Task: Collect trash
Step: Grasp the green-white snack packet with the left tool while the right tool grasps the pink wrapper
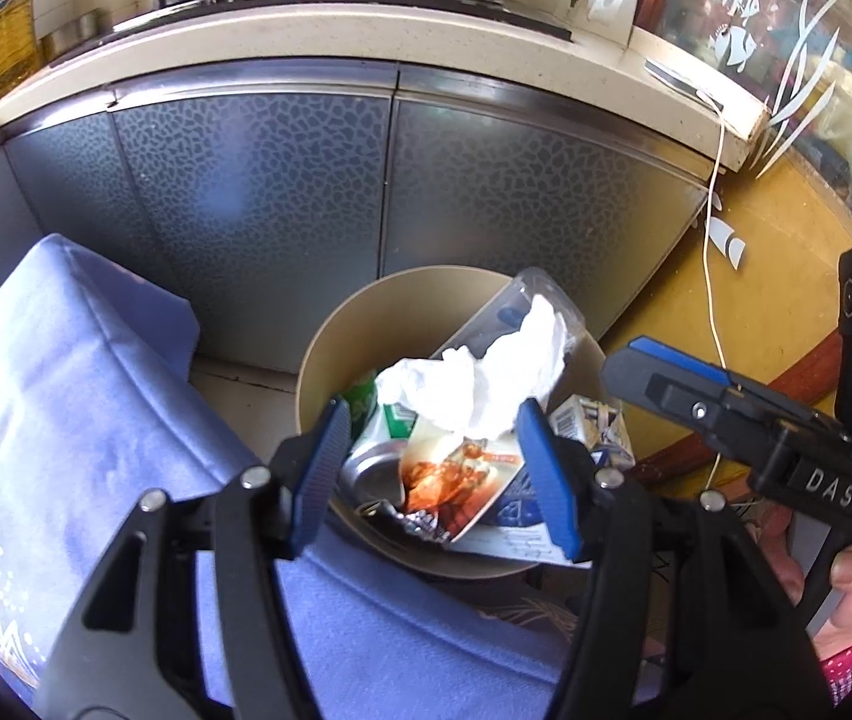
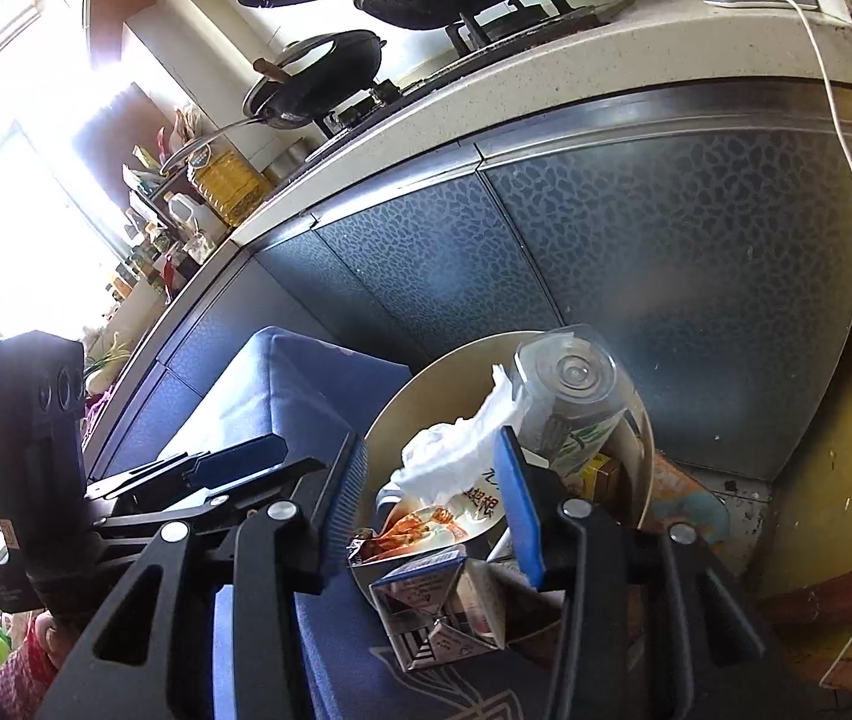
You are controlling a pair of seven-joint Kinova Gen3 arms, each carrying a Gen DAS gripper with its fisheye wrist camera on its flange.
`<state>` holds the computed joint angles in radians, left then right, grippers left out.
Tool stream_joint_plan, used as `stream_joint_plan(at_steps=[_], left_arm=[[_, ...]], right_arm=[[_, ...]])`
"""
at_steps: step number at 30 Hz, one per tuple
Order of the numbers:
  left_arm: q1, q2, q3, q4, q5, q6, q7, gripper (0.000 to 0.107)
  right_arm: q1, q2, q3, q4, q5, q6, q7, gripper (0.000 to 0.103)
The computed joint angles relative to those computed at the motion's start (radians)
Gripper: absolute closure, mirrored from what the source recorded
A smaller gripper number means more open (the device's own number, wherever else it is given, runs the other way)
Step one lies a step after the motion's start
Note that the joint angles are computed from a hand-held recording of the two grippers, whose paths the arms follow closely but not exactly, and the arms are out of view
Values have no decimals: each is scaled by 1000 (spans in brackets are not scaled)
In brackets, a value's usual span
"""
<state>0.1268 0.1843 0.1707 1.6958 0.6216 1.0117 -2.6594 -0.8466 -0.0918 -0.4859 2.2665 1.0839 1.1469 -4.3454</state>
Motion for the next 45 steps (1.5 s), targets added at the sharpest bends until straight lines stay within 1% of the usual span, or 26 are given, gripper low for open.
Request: stream_joint_plan(at_steps=[2,5,6,9,11,14,16,18,20,22,24,26,28,29,30,32,33,35,36,37,39,40,41,43,45], left_arm=[[-13,-14,-6,12,10,-2,-18,51],[-44,-34,-26,25,34,11,-54,51],[-56,-39,-34,28,41,18,-67,51],[-101,-56,-65,36,65,47,-108,51],[-137,-64,-89,38,81,68,-138,51],[-204,-71,-131,33,104,111,-189,51],[-255,-66,-159,16,116,146,-220,51],[-318,-55,-190,-3,134,181,-261,51],[-390,-32,-221,-36,152,219,-295,51],[-461,-6,-243,-68,167,238,-321,51],[-536,25,-258,-100,186,238,-351,51],[-629,65,-236,-142,191,228,-353,51],[-721,116,-185,-198,171,205,-303,51],[-749,148,-178,-239,160,203,-262,51],[-759,182,-189,-285,152,210,-222,51],[-746,243,-232,-378,138,220,-140,51],[-737,276,-251,-424,134,225,-100,51],[-711,344,-316,-516,162,270,-18,46],[-710,379,-332,-563,177,297,22,46],[-703,409,-348,-609,182,322,63,46],[-694,465,-363,-702,183,376,144,41],[-696,490,-352,-748,169,403,185,35],[-705,515,-322,-794,148,429,226,32],[-724,548,-237,-857,77,446,294,31],[-725,564,-174,-884,1,424,346,31]], right_arm=[[20,2,-27,-12,-2,8,9,58],[124,13,-146,-44,-5,30,24,58],[141,18,-166,-55,-4,37,33,58],[145,35,-176,-91,5,48,71,58],[137,53,-170,-118,18,49,93,58],[103,88,-128,-172,39,44,146,58],[53,114,-68,-212,55,30,187,58],[-21,139,23,-253,70,1,240,58],[-90,169,116,-307,69,-32,318,58],[-137,205,197,-364,65,-83,400,58],[-123,247,215,-425,59,-139,481,58],[-69,306,176,-501,60,-174,562,58],[10,372,109,-588,64,-215,644,58],[48,404,78,-631,63,-243,684,58],[84,439,49,-676,60,-275,725,58],[152,508,6,-769,31,-354,806,58],[172,542,-1,-815,3,-395,847,58],[185,611,18,-908,-62,-468,928,58],[176,645,29,-954,-79,-489,969,58],[182,678,22,-1001,-85,-496,1010,58],[217,744,-36,-1092,-99,-482,1091,58],[224,772,-50,-1139,-119,-463,1132,57],[219,797,-47,-1185,-139,-442,1172,55],[208,839,-48,-1268,-153,-392,1254,52],[190,876,-45,-1342,-157,-339,1335,49]])
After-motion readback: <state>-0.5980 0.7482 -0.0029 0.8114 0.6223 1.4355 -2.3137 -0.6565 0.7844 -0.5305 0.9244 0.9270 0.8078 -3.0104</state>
